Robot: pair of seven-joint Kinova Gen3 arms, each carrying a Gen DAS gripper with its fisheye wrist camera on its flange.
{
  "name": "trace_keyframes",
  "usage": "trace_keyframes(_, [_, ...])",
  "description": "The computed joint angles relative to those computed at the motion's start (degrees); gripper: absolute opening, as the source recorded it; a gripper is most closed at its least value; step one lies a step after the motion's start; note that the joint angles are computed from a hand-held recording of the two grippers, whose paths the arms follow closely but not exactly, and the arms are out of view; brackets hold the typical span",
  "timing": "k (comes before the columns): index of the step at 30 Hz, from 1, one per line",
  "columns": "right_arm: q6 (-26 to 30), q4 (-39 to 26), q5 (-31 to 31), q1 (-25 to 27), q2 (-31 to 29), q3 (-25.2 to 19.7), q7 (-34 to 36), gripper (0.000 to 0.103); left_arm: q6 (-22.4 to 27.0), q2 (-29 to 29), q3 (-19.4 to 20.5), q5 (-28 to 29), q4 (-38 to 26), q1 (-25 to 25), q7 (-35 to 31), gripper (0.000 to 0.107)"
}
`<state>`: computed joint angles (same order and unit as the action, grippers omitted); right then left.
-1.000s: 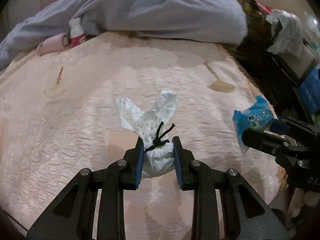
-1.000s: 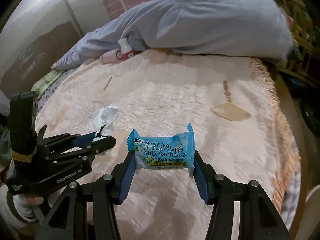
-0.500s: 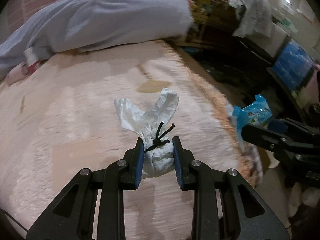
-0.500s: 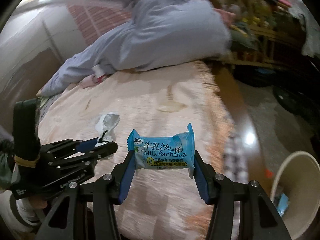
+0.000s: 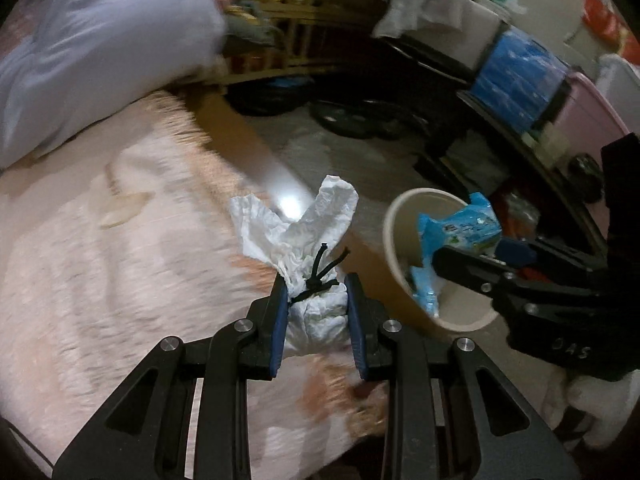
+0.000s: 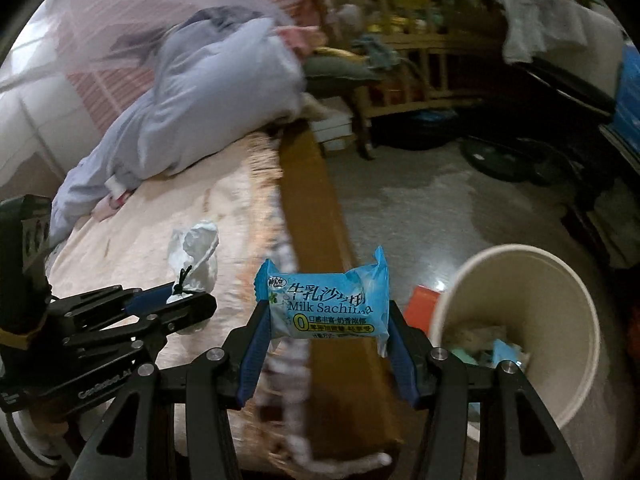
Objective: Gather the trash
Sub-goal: 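Carry the tissue bag and Milk Sachima packet over the bucket and open both tools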
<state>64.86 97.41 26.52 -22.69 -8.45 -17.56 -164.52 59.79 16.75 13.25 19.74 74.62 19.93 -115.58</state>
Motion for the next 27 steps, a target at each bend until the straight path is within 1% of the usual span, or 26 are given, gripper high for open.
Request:
trace_keyframes(5, [2.1,2.8,-1.2,1.9,-3.8,0.0,-1.1,0.053,1.1,2.0,1.6,-0.6,-2.5,3.6,1.1,0.025])
trace_keyframes(9, [4.2,4.8,-2.6,4.5,-6.6,-0.5,-1.8,0.053,3.0,5.1,2.7,-0.1,-5.7,5.9,1.5,0.025])
trace_keyframes(14, [6.2,6.8,-4.7,7.0,-8.2,-0.4,-0.8,0.053,5.6,9.4,3.4,0.4,-10.7,8.9,2.4,0.025])
trace_keyframes(16, [7.8,7.4,-4.7,8.0,-8.4,-0.5,-0.4,0.053,6.4,11.2,3.6,0.3,-12.8,10.4,2.9,0.025])
trace_keyframes(23, [8.1,10.1,-5.5,11.0,-10.6,0.6,0.3,0.054,8.6,15.6,4.0,1.2,-17.6,12.6,3.5,0.026])
trace_keyframes(25, [7.9,10.6,-5.5,11.7,-10.7,0.6,0.5,0.056,8.3,16.1,4.0,1.9,-17.9,12.5,3.2,0.031])
trace_keyframes(26, [7.6,10.8,-5.5,12.0,-10.8,0.7,0.6,0.058,8.0,16.1,4.1,2.3,-17.6,12.2,3.1,0.04])
trace_keyframes(27, [7.4,11.2,-5.8,12.3,-10.9,1.0,0.6,0.062,7.7,15.9,4.2,2.8,-17.1,11.8,2.8,0.051])
